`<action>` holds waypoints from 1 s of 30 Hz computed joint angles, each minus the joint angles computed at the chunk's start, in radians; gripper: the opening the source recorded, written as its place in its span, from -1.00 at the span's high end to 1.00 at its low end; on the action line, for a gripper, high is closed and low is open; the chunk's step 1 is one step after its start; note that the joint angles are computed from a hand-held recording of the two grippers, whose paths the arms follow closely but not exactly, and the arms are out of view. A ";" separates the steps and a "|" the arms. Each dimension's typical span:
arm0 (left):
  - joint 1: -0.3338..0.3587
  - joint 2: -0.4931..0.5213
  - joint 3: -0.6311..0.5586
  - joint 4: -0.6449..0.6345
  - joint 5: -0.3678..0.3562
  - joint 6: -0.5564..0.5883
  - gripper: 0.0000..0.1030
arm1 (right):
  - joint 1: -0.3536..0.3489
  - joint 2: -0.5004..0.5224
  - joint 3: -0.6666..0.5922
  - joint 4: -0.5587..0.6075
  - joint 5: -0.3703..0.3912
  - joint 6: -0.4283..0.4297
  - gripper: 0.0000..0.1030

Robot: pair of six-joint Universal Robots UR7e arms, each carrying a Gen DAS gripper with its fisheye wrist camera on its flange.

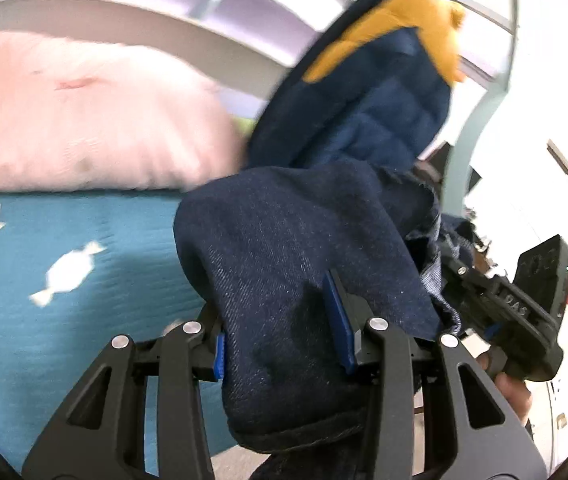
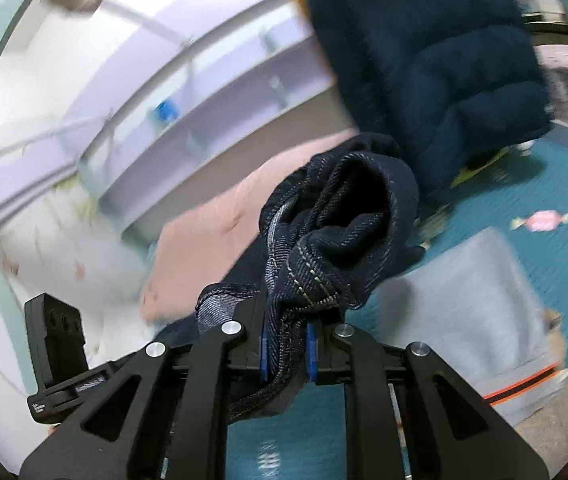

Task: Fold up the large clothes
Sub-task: 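Lower the jacket onto the folded clothes stack with both grippers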

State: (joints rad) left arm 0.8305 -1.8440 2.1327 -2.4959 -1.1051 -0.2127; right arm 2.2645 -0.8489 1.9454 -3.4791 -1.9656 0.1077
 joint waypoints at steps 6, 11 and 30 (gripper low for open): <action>0.037 0.208 0.053 -0.089 -0.093 0.002 0.22 | -0.262 -0.163 0.216 0.093 0.007 0.200 0.76; 0.075 0.254 0.125 -0.131 -0.046 0.008 0.22 | -0.479 -0.121 0.351 -0.007 0.098 0.281 0.69; 0.147 0.126 0.145 -0.066 0.089 -0.002 -0.04 | -0.102 -0.125 0.213 0.227 -0.304 0.172 0.12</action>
State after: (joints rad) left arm 0.9779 -1.7184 2.2774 -2.5615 -1.0160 -0.2150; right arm 2.1629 -0.9736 2.1583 -3.2524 -2.2697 0.2801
